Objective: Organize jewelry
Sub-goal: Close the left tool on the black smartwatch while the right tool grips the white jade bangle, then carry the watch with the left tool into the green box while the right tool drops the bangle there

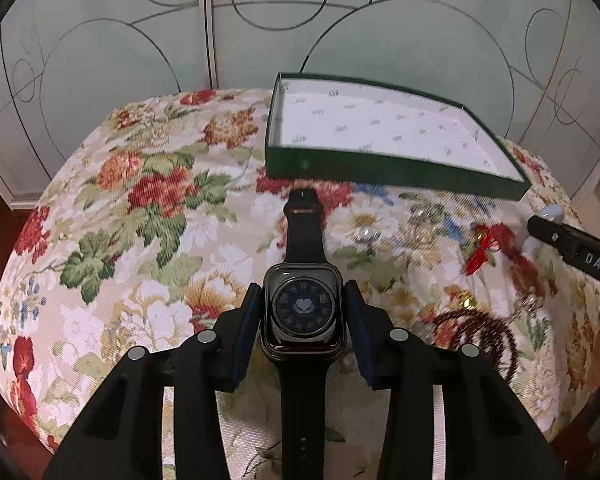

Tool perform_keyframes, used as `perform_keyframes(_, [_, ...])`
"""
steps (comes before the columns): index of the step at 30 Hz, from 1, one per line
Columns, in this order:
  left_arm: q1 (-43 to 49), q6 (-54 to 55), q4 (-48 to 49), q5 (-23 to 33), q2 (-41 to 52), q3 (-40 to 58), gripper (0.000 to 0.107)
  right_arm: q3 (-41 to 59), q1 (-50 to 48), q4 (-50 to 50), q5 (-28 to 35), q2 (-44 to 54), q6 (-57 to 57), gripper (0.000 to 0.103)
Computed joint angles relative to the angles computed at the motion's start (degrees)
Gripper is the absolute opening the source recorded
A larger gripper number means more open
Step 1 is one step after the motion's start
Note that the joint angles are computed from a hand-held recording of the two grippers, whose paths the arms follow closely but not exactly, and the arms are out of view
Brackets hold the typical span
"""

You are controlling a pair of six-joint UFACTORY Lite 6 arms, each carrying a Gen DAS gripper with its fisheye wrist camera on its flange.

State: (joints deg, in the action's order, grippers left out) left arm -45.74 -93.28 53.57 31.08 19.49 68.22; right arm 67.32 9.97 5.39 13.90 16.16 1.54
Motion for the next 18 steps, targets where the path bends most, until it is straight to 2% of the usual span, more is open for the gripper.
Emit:
perform_keyframes(5, [-0.29,2.06,-1.23,0.67,-1.12,1.96,0.043,0.75,0.03,3.79,1.09,-1.74,-3.13,0.068])
perform_keyframes(6, [-0.48,2.61,-1.43,1.08,-1.34,2.61,0.043,0.91,-0.04,5.22,1.31,-2.15,-4.47,0.060])
perform_keyframes(7, [-0.69,2.66,-1.34,1.30,-1.43,2.84,0.043,1.08,-0.14,6.94,1.52,-2.43,-6.24,0.040])
perform_keyframes(8, [-0.78,3.66,-1.85,1.72,-1.35,3.79,0.043,1.75,-0.01,6.25,2.17,-2.53,-5.65,0.038])
perform_keyframes(13, [-0.21,5.80,-2.42,1.91,0.41,6.54,0.043,3.46,0.32,-1.52,3.29,-2.01,2.02,0.038])
perform_keyframes(16, [0.70,6.16,-2.81,0.59,1.21,5.86,0.043,3.38,-0.63,-1.04,3.00,-1.09,1.42,0.040])
perform_keyframes(17, [0.95,6.02,-2.84,0.22,1.22,5.39,0.043,3.33,-1.07,-0.68,2.67,-0.59,1.17,0.044])
perform_keyframes(18, [1.04,5.70,-2.80,0.01,1.28,4.99,0.043,3.47,-1.37,-0.44,2.70,-0.01,0.78,0.059])
